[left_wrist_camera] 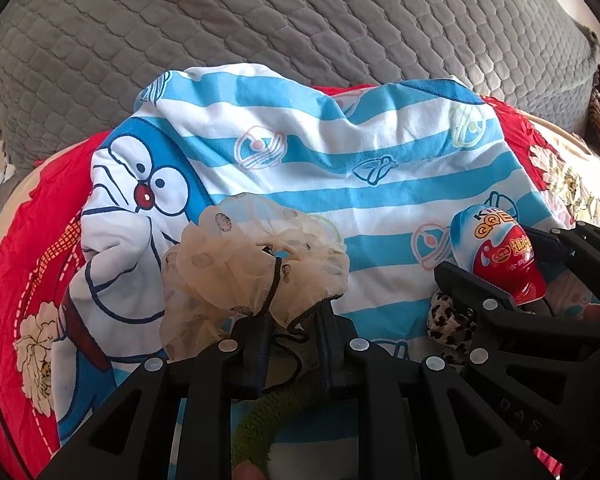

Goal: Organize objects
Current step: 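Open the left gripper to drop the sheer scrunchie while the right gripper releases the red egg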

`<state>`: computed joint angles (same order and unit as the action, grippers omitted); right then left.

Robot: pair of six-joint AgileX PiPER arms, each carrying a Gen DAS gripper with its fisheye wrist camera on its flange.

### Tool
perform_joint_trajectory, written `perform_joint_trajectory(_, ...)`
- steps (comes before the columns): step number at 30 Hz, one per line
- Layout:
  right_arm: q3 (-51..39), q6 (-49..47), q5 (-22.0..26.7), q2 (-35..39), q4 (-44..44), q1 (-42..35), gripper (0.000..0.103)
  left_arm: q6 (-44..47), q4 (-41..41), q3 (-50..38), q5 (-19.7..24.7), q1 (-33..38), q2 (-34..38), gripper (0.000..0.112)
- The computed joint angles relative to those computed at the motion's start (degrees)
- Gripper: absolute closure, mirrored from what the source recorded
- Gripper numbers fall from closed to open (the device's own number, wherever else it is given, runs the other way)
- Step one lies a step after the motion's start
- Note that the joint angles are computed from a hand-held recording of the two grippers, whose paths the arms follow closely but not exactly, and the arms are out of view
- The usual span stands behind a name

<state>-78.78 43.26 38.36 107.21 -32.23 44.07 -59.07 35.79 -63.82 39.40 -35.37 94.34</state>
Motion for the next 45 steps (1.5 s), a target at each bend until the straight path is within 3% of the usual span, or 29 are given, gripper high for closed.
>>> perform_joint_trajectory(13, -1.39, -2.2, 0.67, 0.54, 3.09, -0.99, 0.031, 3.26, -3.08, 1.6, -0.49, 1.28, -2.17, 0.07)
perform_joint_trajectory(21, -0.81, -3.03, 0.7, -0.11, 2.88, -1.08, 0.029, 4.54, -4.66, 3.45, -0.93, 1.39, -4.53, 0.06)
perform_joint_trajectory(30, 0.31, -3.69, 0.16, -1.41, 3.32, -1.21, 0.029, 12.17, -13.43, 4.89, -5.95, 4.76, -7.78, 0.044)
perform_joint_trajectory(38, 1.51, -4.01, -0.45, -3.27, 3.45, -1.81, 0.028, 15.92, -16.32, 6.18, -6.65, 4.39, -10.73, 0.04)
perform_joint_trajectory(45, 1.86, -4.19, -0.58, -4.02, 3.67, -2.12, 0.028, 15.3, -15.72, 5.14, -3.78, 3.11, -11.34, 0.039)
